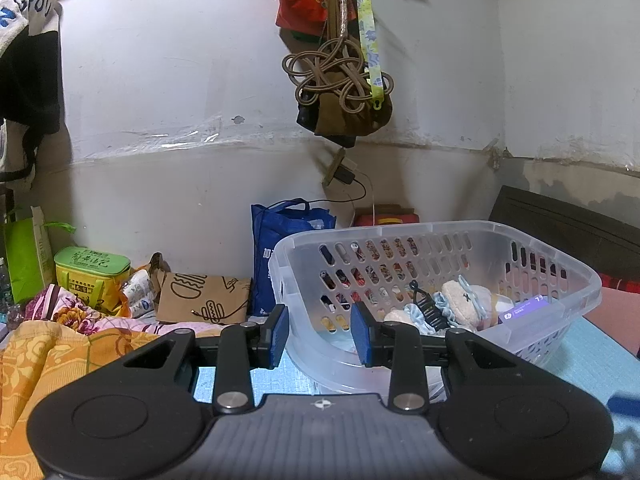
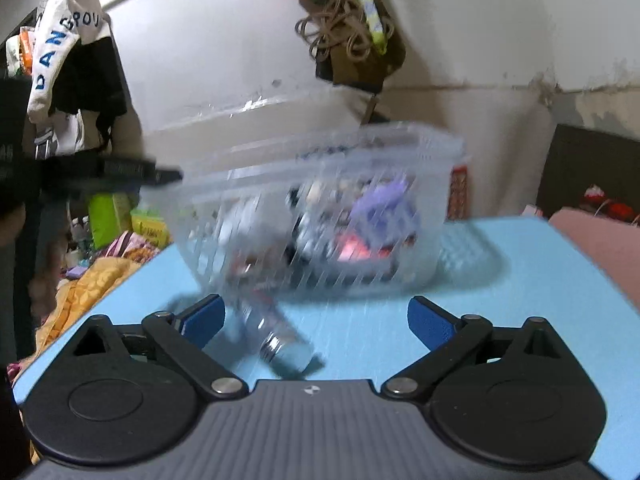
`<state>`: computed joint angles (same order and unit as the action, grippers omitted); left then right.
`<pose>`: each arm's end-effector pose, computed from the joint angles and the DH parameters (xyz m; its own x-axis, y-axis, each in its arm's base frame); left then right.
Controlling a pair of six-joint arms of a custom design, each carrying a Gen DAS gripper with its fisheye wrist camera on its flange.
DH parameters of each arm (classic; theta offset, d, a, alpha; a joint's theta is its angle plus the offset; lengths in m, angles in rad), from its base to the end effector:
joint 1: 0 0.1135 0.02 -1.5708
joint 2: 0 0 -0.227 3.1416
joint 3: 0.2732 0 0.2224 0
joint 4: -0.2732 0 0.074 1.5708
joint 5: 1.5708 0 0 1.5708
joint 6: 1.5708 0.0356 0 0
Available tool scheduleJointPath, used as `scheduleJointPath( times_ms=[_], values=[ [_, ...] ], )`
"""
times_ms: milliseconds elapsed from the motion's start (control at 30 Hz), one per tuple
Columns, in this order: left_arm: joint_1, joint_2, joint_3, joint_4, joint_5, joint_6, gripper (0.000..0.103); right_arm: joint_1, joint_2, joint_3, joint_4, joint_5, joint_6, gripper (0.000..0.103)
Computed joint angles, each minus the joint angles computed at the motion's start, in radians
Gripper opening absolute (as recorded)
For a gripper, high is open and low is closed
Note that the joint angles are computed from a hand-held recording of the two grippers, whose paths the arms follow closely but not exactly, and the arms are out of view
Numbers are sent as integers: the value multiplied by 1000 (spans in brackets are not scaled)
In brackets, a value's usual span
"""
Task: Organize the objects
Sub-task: 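Grasp the silver can lying on the table with the right gripper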
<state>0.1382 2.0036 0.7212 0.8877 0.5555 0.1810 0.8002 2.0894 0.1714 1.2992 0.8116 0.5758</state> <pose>0.3293 0.0268 0.0912 -0.3089 0.1115 -0.9445 0.4277 0.9033 -0.0333 0.1553 0.1229 0.0317 -0.3837 0.1428 -0.9123 0.1510 0.9844 0.0906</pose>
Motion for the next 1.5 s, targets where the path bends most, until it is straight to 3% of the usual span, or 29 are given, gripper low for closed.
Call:
scheduleJointPath(
  times_ms=[67,167,333,400,467,600,633,667,867,1500],
  values=[
    [2,3,2,1,2,2,37,0,36,42,-32,-10,29,92],
    [2,4,2,3,2,1,37,1,92,82,-25,-43,39,90],
    [1,3,3,1,0,2,37,-37,13,164,-223,-111,11,90],
    [1,3,3,1,1,0,37,-50,2,192,-298,-127,22,83],
    [1,4,3,1,2,0,37,-71,10,200,-320,-166,31,70],
    [-2,4,1,4,-2,-2,37,-68,23,183,-276,-168,21,63],
    [-3,4,0,5,-4,-2,37,-58,28,189,-284,-155,14,48],
    [-6,2,-1,5,-7,-2,37,-45,28,201,-306,-134,12,44],
    [-9,1,-2,6,-8,-3,37,-17,61,194,-235,-84,-16,38],
    [-12,2,-6,12,-11,-8,38,72,87,71,-63,44,23,36]
  ],
)
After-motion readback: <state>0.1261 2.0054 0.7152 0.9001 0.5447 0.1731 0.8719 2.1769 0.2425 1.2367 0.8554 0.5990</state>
